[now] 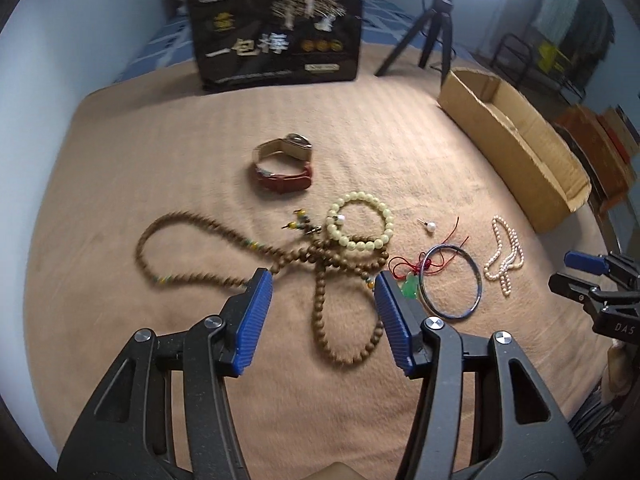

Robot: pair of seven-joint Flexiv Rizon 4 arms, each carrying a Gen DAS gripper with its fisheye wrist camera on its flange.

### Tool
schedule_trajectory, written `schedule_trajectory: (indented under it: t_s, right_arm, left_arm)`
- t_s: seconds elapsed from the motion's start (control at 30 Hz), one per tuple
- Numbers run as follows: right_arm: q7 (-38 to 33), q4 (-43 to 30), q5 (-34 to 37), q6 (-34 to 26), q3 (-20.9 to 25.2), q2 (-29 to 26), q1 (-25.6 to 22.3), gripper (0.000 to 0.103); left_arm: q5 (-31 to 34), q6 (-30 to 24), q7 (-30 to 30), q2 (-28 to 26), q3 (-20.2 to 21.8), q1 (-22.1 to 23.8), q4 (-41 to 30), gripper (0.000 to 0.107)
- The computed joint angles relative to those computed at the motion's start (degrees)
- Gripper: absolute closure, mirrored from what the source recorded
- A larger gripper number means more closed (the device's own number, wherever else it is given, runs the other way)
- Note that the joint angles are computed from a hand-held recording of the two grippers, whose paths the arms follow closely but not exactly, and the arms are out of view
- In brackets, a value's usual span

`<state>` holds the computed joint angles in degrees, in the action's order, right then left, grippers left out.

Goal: Organize jewelry
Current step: 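Lower the left tool toward the brown wooden bead strand while the right tool approaches the pearl necklace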

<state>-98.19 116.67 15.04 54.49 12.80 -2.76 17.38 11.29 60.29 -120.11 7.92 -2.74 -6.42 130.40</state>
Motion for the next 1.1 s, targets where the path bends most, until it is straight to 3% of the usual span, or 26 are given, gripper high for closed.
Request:
schedule_trajectory:
  t_s: [0.1, 0.2, 0.5, 0.77, 1.0, 1.1]
  right_arm:
    - [0.97, -0.40, -0.54, -0.26, -0.13, -1.18, 0.15, 0.038]
    - [1.63, -0.94, -0.72, -0.75, 0.01, -2.20, 0.16, 0.038]
    - [7.46, -1.82, -4.78, 0.53, 0.60, -5.44, 1.37, 0.038]
    - [12.96, -2.43, -8.18, 1.11, 0.65, -7.86, 1.41, 0.037]
    - [15.43, -2.59, -10.08, 2.86, 0.79, -9.15, 1.43, 0.025]
    - [17.10, -2.50, -12.24, 3.69, 0.51, -9.92, 1.96, 0.024]
  left_arm:
    - [-0.38, 1.13, 2.72, -2.15, 0.26, -0.05, -0.41, 0.052]
    - [-0.46, 1.51, 5.01, -3.83, 0.59, -0.18, -0.73, 0.060]
    - [-1.31, 3.97, 9.34, -7.32, 1.81, -0.45, -0.61, 0.060]
    - [1.39, 3.96, 8.98, -9.82, 2.76, -0.56, -1.97, 0.060]
    - [1.22, 6.23, 9.26, -11.48, 3.66, -0.33, -2.05, 0.060]
    - [2.45, 7.47, 8.51, -12.11, 3.91, -0.65, -2.34, 0.067]
